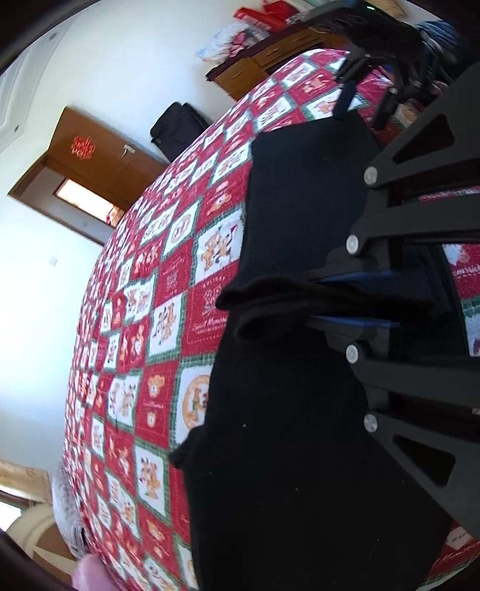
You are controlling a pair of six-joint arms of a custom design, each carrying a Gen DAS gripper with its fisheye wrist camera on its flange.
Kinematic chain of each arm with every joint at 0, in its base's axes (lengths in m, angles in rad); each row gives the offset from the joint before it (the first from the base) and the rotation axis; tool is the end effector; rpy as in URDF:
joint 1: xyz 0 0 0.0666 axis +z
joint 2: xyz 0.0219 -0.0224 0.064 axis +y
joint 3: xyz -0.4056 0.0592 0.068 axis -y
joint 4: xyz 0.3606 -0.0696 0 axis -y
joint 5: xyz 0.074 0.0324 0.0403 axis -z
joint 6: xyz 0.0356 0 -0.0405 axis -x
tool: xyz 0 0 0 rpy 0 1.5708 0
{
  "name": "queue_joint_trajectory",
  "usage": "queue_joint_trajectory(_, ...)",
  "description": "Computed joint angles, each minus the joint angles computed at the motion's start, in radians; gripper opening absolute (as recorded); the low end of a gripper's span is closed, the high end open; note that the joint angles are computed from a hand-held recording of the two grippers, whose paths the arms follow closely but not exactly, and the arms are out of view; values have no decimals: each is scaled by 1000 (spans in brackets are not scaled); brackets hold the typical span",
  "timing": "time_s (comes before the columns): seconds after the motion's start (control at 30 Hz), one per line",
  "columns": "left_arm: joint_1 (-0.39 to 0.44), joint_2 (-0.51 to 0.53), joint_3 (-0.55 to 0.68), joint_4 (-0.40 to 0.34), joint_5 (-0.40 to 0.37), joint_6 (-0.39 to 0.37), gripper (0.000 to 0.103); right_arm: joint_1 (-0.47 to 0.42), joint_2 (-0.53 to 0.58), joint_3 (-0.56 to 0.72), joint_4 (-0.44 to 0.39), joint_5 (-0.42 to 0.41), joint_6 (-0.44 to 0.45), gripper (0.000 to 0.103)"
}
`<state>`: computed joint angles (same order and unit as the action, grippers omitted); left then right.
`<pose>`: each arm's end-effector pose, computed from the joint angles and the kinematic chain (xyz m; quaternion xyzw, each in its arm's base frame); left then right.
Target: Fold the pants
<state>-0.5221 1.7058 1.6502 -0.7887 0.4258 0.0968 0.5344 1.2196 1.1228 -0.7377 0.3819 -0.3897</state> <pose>0.4904 -0.2996 0.4236 0.2662 0.8772 -0.2939 0.2706 0.3313 0.1802 0.4205 0.0019 0.9186 -0.0010 0.3952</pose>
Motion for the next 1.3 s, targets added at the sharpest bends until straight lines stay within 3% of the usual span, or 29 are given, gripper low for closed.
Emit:
queue_joint_trajectory(0.2,33,-23,-29,57,90,42,12,-4,-41,-14,73,58,-31,64)
queue_joint_trajectory(0.33,26,-1,-11,33,62,25,15,-5,-57,-25,104,67,-45,67)
queue_joint_trajectory(0.43,29,6,-29,58,50,39,21,-31,-1,11,25,-61,-70,68)
queue_joint_trajectory(0.5,32,1,-32,56,61,41,24,-10,25,29,-20,-11,-43,68)
queue_joint_trajectory(0.57,29,-16,-39,58,25,25,34,7,19,34,-19,29,-30,68)
queue_joint_trajectory(0.63,25,-42,-63,89,-24,19,70,8,-3,26,11,31,-48,68)
queue_joint_trajectory(0.7,19,-69,-91,137,-85,18,83,6,-9,37,26,40,-40,68)
queue_joint_trajectory(0.87,11,-57,-73,113,-134,-8,83,-41,44,125,14,2,-7,68)
queue_joint_trajectory(1.07,3,-44,-70,89,-161,-18,83,-163,148,209,28,-194,-21,68)
queue_joint_trajectory(1.17,4,-48,-79,93,-160,-28,83,-226,206,225,3,-293,-92,68)
queue_joint_trajectory(1.23,5,-48,-79,93,-160,-30,83,-235,206,209,42,-304,-97,69)
queue_joint_trajectory(1.3,2,-49,-79,92,-165,-30,83,-226,214,227,17,-284,-93,69)
